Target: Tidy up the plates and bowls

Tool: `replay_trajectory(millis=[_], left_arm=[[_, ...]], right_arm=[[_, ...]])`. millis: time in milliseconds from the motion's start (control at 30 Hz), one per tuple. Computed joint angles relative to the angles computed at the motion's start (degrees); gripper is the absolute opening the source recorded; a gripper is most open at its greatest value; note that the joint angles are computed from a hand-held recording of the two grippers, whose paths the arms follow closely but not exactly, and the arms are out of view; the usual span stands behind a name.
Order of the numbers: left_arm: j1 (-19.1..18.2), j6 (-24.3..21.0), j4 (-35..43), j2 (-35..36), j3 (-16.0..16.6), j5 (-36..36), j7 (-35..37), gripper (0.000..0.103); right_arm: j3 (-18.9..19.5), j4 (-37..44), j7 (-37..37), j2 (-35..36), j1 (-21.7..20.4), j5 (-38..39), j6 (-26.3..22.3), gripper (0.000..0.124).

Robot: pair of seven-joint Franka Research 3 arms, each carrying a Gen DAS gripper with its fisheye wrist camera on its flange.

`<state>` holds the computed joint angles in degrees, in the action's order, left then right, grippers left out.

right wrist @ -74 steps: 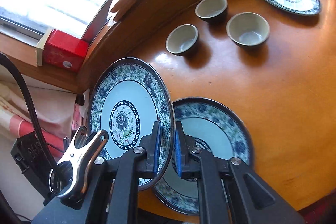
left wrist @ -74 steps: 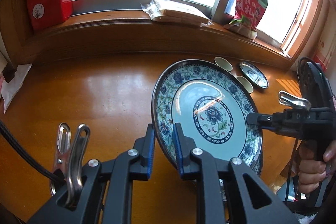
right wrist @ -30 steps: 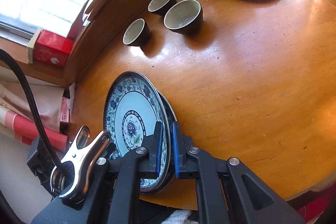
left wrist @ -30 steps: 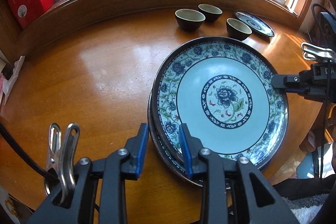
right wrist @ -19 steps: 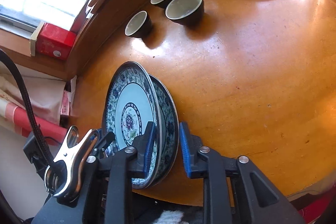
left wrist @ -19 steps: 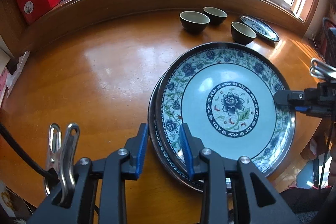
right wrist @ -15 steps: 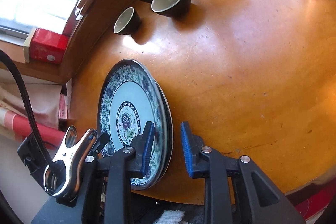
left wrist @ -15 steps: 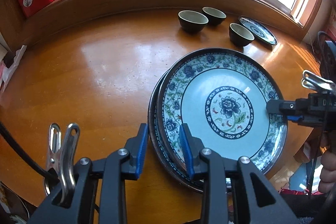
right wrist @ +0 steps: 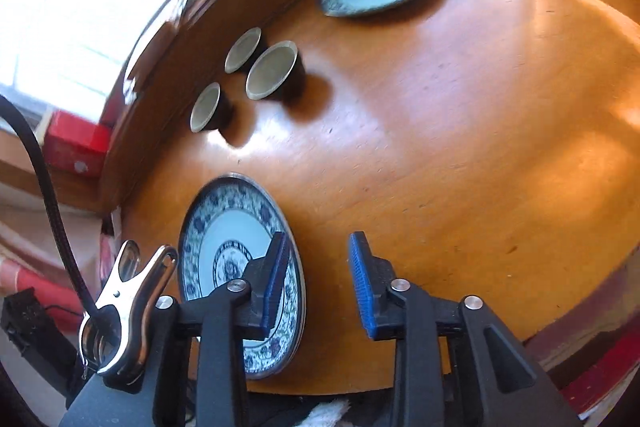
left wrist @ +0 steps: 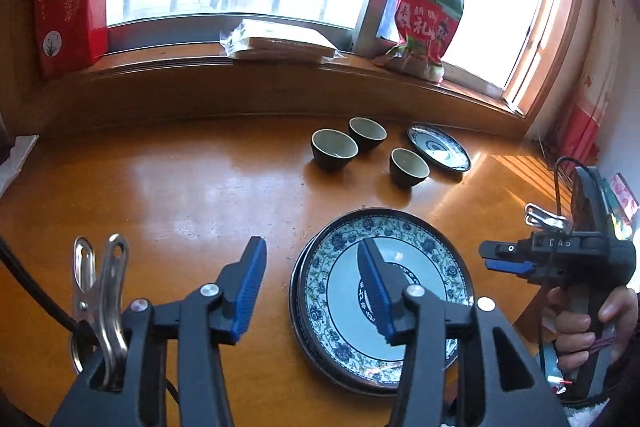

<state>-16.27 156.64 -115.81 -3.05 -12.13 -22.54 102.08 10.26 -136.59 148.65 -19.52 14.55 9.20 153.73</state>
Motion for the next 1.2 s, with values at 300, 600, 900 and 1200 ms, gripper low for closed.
replay_trajectory(millis=[300, 600, 900, 1200], left_arm=[[0.04, -8.24, 7.32, 3.16, -0.93, -3.96, 6.18, 0.053], [-1.88, -10.59, 15.63, 9.45, -4.07, 6.01, -6.8, 0.053], [-9.1, -13.98, 29.61, 20.01, -4.6, 26.41, -27.6, 0.05], [-19.43, -22.38, 53.55, 35.4, -1.09, 41.83, -42.63, 0.043]], right_arm=[[6.28, -4.75, 13.74, -9.3, -8.43, -10.84, -0.9, 0.047], [-2.51, -4.01, 1.49, -7.87, -5.87, -6.21, -1.98, 0.036], [-12.96, -1.16, -24.78, -1.95, -3.48, 8.55, -3.53, 0.024], [-19.22, 9.58, -49.97, 7.72, -7.08, 20.71, -10.38, 0.024]])
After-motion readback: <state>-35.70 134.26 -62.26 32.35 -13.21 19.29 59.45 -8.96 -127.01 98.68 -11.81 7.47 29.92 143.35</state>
